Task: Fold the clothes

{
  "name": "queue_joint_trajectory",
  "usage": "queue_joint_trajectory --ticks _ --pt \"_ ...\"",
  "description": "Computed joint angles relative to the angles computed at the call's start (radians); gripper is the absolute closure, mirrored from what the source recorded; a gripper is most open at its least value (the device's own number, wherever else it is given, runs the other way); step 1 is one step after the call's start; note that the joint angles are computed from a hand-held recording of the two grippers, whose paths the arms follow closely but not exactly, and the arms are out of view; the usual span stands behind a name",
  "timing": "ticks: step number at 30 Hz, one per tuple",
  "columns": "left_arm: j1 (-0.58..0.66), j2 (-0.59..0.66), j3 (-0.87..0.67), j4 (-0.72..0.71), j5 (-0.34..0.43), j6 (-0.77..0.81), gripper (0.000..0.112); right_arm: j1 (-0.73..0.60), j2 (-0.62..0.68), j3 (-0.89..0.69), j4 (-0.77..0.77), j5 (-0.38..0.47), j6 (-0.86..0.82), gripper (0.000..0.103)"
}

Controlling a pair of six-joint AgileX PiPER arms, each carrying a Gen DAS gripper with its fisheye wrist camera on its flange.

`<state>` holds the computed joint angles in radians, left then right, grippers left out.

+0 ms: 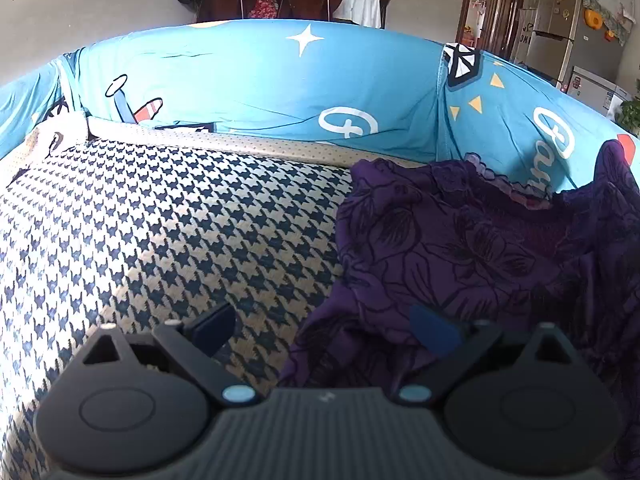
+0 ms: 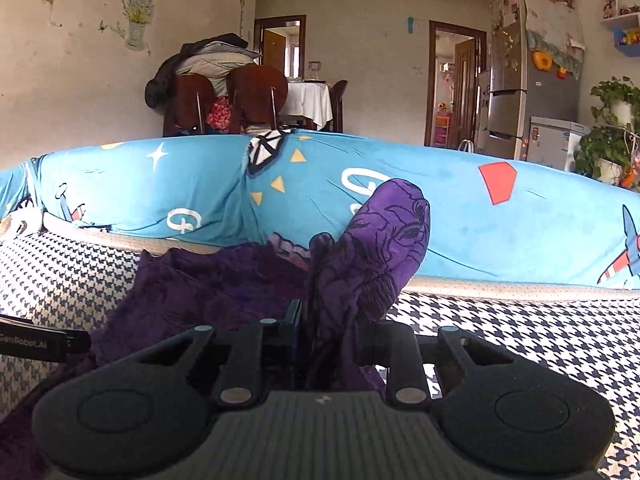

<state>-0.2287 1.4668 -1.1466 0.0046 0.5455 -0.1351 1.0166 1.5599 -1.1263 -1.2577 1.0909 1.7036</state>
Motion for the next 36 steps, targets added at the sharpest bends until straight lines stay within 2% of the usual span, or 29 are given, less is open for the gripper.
queue_joint_trajectory --ticks 10,18,25,28,36 --pt "0.088 -0.006 -0.017 -0.035 0.025 0.019 0.014 -0.011 0.152 -0.211 -0.019 -0.115 -0.06 0.079" --pt "0.171 -0.005 -0.021 -0.034 0.029 0.026 0.014 -0.014 0.331 -0.413 -0.024 -0.252 -0.124 0.079" --pt "0.226 0.004 -0.024 -0.063 0.039 0.061 0.014 -0.026 0.452 -0.459 0.069 -0.355 -0.261 0.075" --pt "0.224 0.005 -0.029 -0.065 0.041 0.056 0.014 -0.007 0.459 -0.438 0.046 -0.37 -0.3 0.061" --pt "0.19 -0.016 -0.028 -0.05 0.035 0.042 0.014 0.03 0.384 -0.385 0.064 -0.326 -0.283 0.054"
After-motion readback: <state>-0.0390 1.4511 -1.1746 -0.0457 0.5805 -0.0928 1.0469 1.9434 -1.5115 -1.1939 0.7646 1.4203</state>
